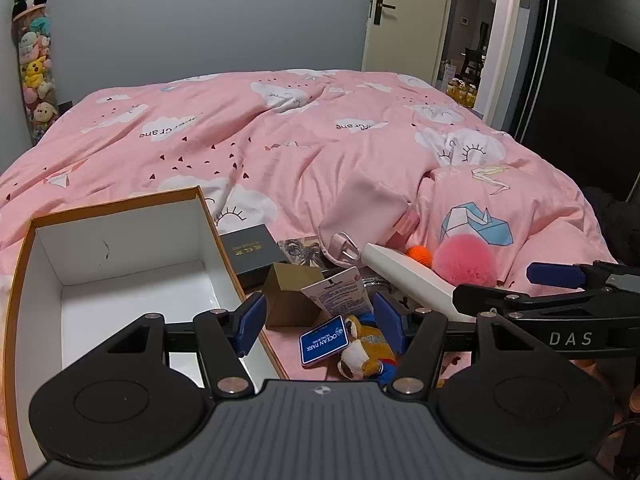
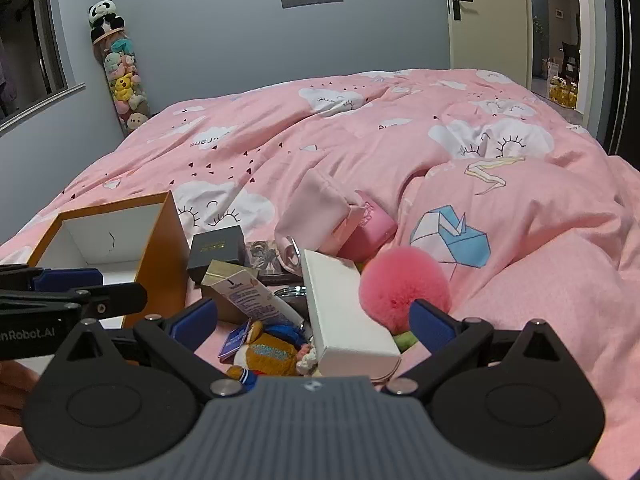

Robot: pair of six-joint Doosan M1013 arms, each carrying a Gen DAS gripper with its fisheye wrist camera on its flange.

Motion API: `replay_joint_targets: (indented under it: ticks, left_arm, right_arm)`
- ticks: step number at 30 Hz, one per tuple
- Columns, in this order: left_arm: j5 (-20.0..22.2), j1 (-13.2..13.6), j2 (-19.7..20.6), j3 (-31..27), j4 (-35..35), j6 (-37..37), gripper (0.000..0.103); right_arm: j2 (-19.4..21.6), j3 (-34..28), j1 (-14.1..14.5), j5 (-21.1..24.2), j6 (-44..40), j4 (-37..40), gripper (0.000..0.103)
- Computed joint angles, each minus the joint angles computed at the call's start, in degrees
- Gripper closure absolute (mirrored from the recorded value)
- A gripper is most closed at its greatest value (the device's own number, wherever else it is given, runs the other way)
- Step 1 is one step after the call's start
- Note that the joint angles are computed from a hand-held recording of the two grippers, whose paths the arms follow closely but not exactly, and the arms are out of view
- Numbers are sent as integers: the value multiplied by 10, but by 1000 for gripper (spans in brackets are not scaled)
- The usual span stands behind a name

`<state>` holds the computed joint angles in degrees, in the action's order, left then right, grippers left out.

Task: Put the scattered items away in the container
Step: 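Move the right gripper toward the white cylindrical tube in the pile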

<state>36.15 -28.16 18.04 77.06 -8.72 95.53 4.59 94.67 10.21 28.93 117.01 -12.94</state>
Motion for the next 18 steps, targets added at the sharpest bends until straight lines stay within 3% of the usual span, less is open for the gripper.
replay_joint_targets:
  ticks: [3, 7, 18]
  left_arm:
    - [0, -1, 1, 0, 12, -14, 33]
    - [23, 5, 8, -11, 0, -30, 33]
    - [42, 6, 13, -17, 9, -53, 33]
  right_arm:
    - [1, -2, 3, 9, 31, -21, 1]
    - [4, -5, -2, 15, 3, 22, 2]
    - [7, -7, -2, 24, 4, 20, 2]
